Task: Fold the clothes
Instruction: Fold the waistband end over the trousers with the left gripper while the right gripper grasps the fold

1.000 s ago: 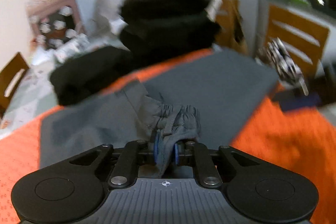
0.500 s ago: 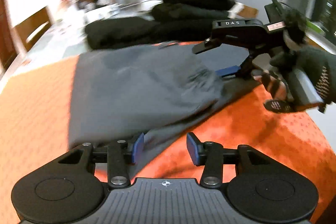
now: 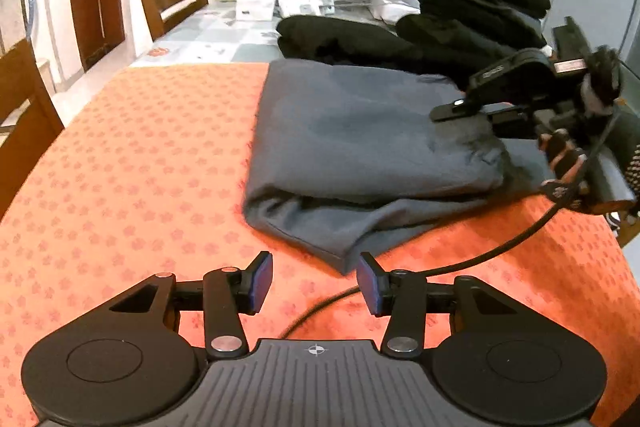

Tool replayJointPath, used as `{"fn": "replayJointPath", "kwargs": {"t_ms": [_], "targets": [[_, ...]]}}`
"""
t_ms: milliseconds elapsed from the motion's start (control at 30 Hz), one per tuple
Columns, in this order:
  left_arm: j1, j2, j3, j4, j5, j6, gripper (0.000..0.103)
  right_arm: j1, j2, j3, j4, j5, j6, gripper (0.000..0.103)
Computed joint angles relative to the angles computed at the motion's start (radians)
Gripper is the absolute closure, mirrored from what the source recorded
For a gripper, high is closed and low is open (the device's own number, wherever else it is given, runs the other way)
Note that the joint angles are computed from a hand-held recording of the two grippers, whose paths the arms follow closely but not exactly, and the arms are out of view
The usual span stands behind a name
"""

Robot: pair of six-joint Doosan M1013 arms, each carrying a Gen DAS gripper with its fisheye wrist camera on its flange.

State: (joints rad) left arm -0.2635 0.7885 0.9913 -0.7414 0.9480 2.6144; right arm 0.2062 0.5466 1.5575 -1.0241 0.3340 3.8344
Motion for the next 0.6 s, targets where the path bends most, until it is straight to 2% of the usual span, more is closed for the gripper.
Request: {"fn": "replayJointPath", "kwargs": {"t_ms": [133,200,300,500,600], "targets": [[0.005,0.017,-0.035,-0.031,-0.002,-0.030,0.043,-0.014,-0.066,0.064,-0.087,-0.003,0.072,0.095],[0.010,0.036,-0.067,-0.054,0.012,-0.090,0.040,-0.023,-0.091,0.083,-0.044,0.020,-0.003,0.095],[0.017,0.064,-0.118,-0.083,0.041,-0.188,0.037,-0.043,-0.136,0.124,0.098,0.043,-0.171,0.095],[0.007,0.125,-0.229,-0.107,0.121,-0.280,0.030,-0.086,-0.193,0.182,0.295,0.102,-0.397,0.095],[-0.010,0.173,-0.309,-0.089,0.185,-0.334,0.030,-0.085,-0.171,0.155,0.358,0.199,-0.539,0.084]]}}
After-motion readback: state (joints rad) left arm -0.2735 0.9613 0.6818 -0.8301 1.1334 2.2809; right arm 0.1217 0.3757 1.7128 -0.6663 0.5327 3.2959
